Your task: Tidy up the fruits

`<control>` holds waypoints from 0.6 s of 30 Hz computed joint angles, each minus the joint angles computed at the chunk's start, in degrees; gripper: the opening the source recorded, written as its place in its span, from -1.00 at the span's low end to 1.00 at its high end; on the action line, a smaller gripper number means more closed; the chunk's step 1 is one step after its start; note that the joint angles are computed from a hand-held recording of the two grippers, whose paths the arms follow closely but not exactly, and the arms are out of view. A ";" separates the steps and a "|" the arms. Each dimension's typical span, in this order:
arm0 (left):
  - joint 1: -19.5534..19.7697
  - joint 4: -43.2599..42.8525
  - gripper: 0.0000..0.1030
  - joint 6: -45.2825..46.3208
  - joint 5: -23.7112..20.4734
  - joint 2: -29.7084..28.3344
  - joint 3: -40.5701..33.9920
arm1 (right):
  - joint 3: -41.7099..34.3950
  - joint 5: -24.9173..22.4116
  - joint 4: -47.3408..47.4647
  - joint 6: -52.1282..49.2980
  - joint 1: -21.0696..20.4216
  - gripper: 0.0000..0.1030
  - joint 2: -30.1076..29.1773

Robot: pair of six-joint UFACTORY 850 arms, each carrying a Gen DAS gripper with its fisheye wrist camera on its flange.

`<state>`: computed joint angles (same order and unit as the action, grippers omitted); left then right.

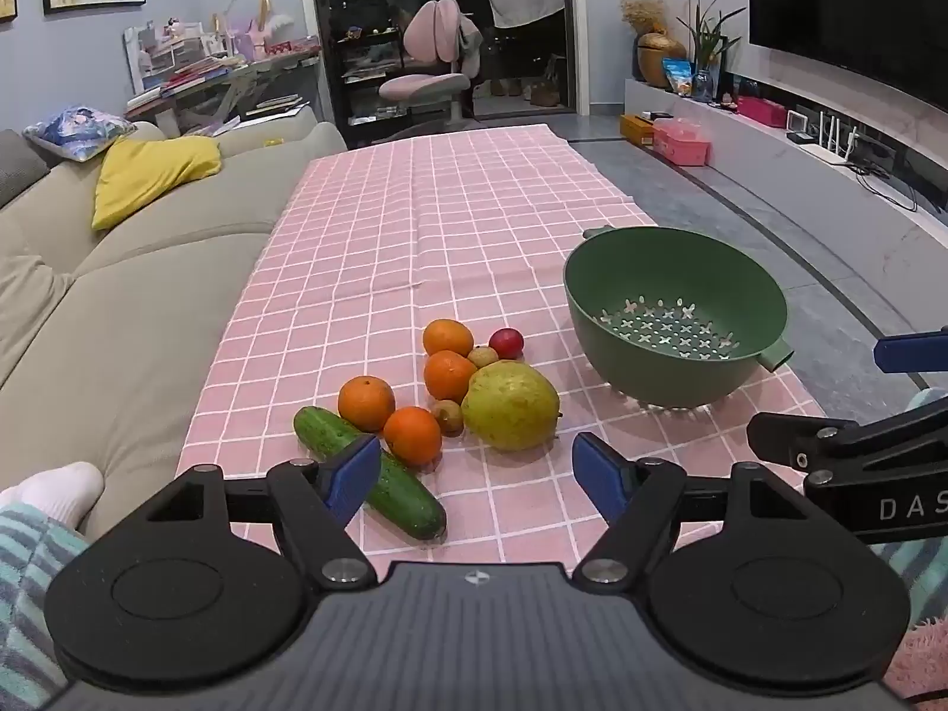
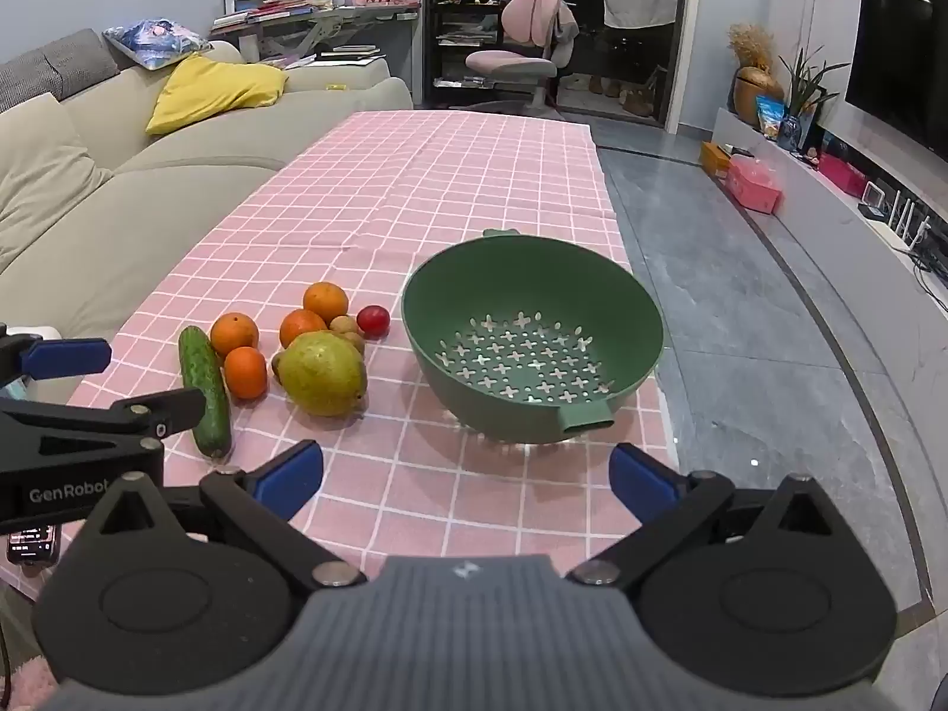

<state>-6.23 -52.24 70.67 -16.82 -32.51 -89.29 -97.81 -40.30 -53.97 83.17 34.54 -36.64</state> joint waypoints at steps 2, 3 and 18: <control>0.12 0.65 0.67 -0.81 -0.55 -0.15 -0.26 | 0.00 0.02 -0.08 0.07 0.00 0.92 -0.01; 0.29 -0.60 0.67 0.58 -0.70 0.08 0.01 | -0.03 0.03 0.04 -0.08 -0.02 0.92 -0.03; 0.16 1.30 0.67 -1.95 -0.34 -0.12 -0.33 | -0.65 -0.66 1.56 -1.41 -0.10 0.92 -0.61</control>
